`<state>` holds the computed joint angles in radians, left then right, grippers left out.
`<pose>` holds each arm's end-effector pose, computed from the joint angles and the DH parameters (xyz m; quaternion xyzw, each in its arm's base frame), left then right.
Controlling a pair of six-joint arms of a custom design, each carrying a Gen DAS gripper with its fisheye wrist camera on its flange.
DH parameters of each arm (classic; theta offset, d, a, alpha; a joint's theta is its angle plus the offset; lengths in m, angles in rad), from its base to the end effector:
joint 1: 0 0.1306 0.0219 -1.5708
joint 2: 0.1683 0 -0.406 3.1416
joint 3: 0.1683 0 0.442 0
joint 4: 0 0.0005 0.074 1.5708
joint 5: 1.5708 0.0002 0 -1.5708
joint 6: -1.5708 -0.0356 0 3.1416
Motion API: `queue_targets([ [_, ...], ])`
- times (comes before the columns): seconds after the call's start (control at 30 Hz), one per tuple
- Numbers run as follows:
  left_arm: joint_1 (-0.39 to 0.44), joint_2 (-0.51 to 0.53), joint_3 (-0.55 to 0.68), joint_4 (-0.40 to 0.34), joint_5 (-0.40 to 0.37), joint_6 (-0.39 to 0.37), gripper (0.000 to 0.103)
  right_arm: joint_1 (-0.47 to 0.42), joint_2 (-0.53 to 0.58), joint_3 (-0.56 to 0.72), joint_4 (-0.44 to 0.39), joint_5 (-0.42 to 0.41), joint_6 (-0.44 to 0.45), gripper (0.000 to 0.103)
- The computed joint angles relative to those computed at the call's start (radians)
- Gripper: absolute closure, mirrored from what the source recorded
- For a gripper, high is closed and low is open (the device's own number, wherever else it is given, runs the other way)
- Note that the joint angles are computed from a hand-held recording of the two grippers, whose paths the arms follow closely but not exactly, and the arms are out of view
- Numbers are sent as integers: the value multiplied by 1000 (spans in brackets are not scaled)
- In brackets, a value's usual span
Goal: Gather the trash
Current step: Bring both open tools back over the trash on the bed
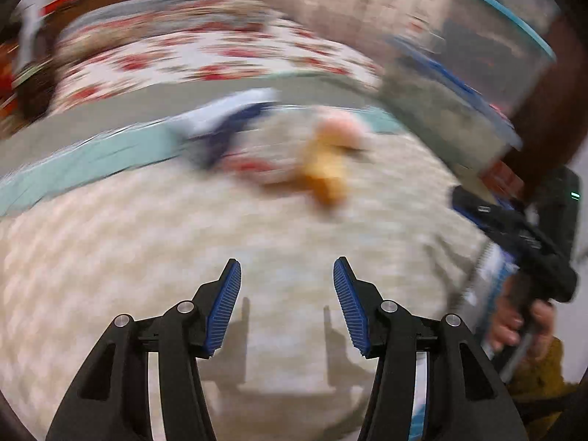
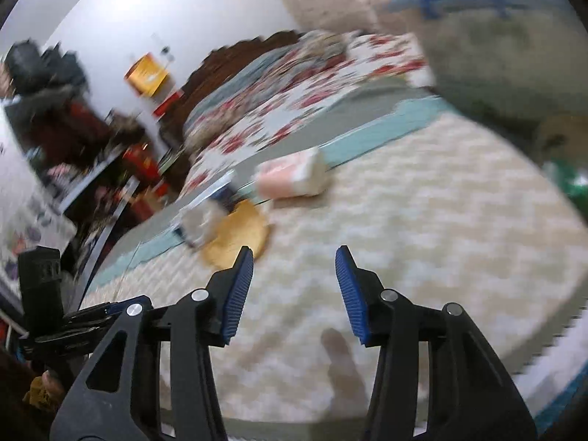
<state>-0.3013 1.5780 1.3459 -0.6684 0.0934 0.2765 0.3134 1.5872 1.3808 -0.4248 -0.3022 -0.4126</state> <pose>0.5630 -0.1790 0.3428 0.0271 0.9431 -0.1359 0.3024 0.5830 0.1996 0.3752 -0.0243 0.8838 0.2844 0.3707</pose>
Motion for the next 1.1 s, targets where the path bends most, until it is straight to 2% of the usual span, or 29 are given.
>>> queue_targets([
  [0.1, 48, -38, -67, 42, -28, 22, 53, 48, 32, 29, 5, 8, -8, 52],
  [0.3, 80, -102, -165, 134, -43, -22, 51, 109, 75, 75, -27, 40, -30, 52],
  [0.57, 101, -142, -223, 217, 58, 4, 51, 161, 109, 109, -55, 126, -17, 51],
  [0.7, 97, -146, -226, 227, 75, 5, 51, 167, 126, 124, -77, 143, -4, 51],
  [0.93, 94, -144, -227, 238, 84, -5, 50, 149, 133, 121, -67, 129, -56, 51],
  [1.1, 91, -143, -227, 242, 76, -8, 50, 147, 144, 135, -84, 122, -47, 51],
])
